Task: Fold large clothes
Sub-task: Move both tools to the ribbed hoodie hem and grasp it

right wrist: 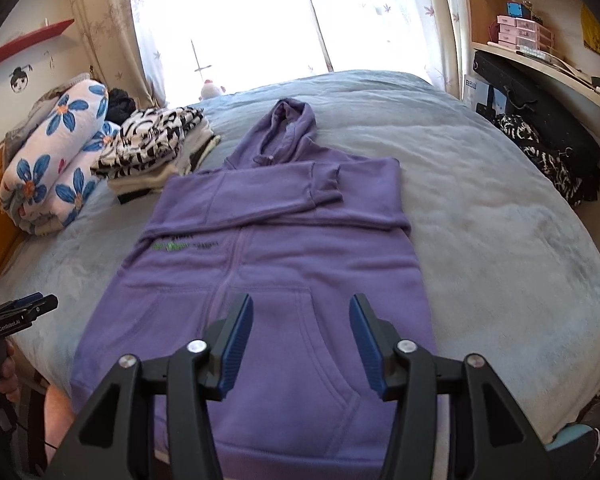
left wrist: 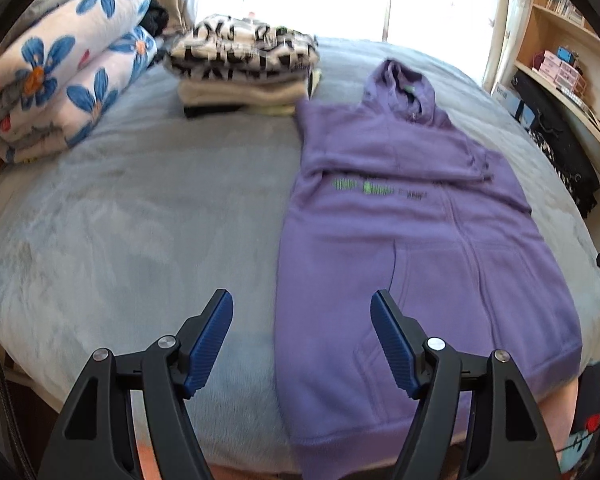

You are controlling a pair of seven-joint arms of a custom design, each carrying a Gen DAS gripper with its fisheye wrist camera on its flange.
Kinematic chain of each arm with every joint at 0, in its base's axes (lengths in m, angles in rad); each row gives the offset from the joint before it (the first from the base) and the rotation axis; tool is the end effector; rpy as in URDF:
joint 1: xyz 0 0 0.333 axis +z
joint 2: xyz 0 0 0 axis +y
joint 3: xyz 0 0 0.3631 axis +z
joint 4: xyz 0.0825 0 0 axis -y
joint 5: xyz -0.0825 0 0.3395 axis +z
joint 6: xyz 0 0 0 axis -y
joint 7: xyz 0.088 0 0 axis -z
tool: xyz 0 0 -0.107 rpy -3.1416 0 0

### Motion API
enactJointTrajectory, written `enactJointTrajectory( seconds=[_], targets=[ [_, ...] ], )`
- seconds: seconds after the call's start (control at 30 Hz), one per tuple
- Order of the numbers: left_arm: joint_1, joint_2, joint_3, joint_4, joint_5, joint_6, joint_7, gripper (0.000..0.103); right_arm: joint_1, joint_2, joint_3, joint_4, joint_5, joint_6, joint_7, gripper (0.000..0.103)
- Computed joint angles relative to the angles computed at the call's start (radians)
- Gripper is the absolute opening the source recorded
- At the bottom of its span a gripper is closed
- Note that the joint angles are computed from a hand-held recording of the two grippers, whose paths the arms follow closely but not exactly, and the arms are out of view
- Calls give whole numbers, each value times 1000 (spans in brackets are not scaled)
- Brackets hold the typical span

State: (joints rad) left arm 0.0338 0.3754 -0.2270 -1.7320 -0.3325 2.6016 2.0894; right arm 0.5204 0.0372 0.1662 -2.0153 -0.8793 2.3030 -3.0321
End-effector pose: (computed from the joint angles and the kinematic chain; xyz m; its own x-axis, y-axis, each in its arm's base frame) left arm 0.6630 -0.0992 0.4893 -0.4442 -0.8897 0.1052 -0.7768 0.3240 -0.5400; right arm 0.4365 0.3354 0.5336 -0.4089 -0.9058 -0.1108 -0.6418 0.3717 -0.6708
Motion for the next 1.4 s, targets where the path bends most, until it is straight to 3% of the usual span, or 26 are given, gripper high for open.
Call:
enactJointTrajectory(
  seconds=[0.3, 0.6, 0.83, 1.0, 1.27, 1.4],
  targets=[
    [47, 36, -8, -27, -62, -192, 97, 70, -13, -91, 23, -177, 118, -36, 7, 65],
    [54, 42, -12, -70, -118, -170, 153, 72, -81, -145, 28, -384, 205, 177, 77, 65],
    [74, 38, -24, -80, -195, -190, 199, 72, -104, -109, 34, -396, 106, 334, 128, 63],
    [73, 37, -26, -84, -231, -218, 234, 72, -89, -72, 25, -369, 90, 366, 99, 63],
    [83, 66, -23, -53, -272, -268, 257, 74, -123, -88, 6, -442, 18, 524, 198, 63],
    [82, 78, -25, -46, -283, -283, 274, 81, -130, -73, 4, -436, -10, 535, 244, 63]
  ],
)
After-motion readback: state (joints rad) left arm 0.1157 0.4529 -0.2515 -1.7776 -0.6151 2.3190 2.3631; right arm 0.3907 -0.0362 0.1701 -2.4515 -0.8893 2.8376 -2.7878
